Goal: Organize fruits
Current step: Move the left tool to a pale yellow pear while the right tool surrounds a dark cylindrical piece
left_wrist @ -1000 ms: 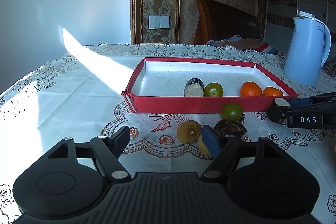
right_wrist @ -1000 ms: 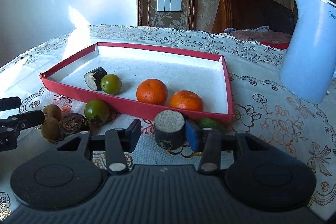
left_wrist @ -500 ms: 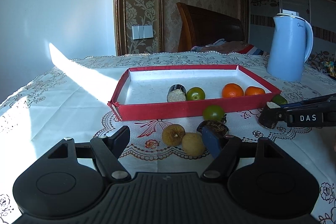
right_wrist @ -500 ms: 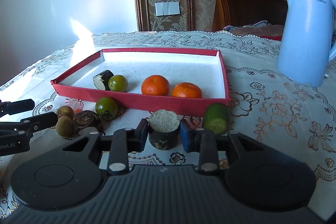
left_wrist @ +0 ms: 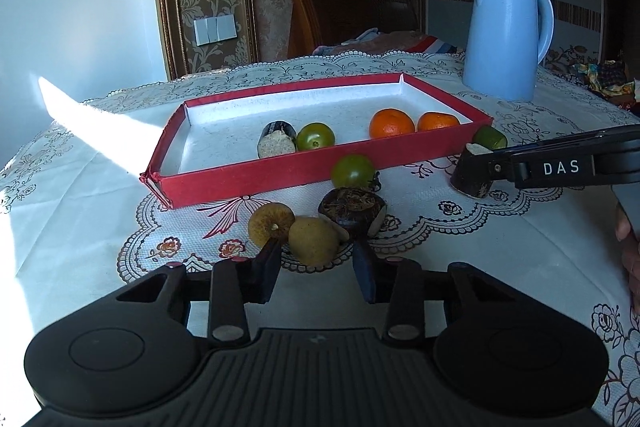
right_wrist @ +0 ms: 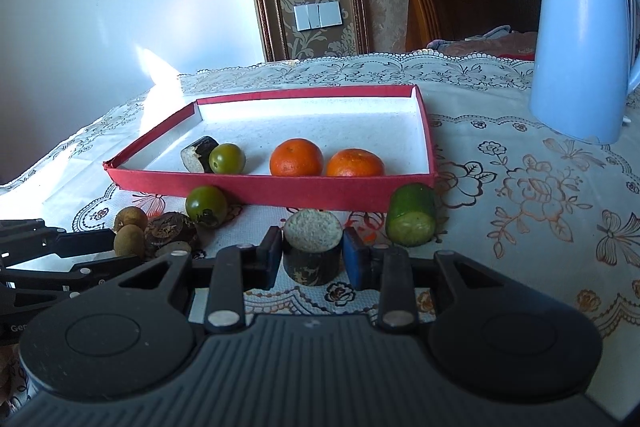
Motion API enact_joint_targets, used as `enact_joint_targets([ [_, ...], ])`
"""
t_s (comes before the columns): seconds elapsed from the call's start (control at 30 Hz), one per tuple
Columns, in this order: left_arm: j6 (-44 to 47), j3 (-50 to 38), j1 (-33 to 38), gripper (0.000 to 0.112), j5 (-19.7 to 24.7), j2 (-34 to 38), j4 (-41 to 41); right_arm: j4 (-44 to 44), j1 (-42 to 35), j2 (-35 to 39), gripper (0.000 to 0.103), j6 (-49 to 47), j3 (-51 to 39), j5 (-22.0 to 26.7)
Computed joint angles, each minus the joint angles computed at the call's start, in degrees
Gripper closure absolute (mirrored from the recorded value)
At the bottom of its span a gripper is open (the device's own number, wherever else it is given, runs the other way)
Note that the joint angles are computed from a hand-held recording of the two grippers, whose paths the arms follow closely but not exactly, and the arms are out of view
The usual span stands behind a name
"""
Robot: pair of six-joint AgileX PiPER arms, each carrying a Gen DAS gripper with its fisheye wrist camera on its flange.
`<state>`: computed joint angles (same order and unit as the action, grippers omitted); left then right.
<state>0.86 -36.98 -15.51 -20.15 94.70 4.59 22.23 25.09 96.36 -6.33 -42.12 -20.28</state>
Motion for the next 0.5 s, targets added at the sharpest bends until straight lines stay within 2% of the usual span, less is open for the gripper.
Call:
enact_joint_targets([
  [0.1,-1.5,-1.3,0.0,0.075,1.5,0.6,1.4,-0.4,0.0,0.0,0.072,0.5,0.1,-0.1],
  [0.27,1.0,-3.8,-0.6,0.074,3.4,1.9,-2.7,-0.7,0.0,0.0,0.072,0.7,0.1,-0.1],
  [0.4,6.6,-4.7,-1.7,0.074,3.9,2.5,-10.9,3.3,0.9,0.2,0.072,-3.6,-0.4,0.5],
  [0.43,7.9,-4.6,-2.0,0.075,3.7,2.5,-12.8,3.9,1.0,0.2,0.072,-4.1,-0.4,0.5],
  [0.5,8.1,-4.3,-2.2,0.083,3.3,2.4,-13.5,4.7,1.3,0.1,0.072,-4.8,-0.3,0.3],
])
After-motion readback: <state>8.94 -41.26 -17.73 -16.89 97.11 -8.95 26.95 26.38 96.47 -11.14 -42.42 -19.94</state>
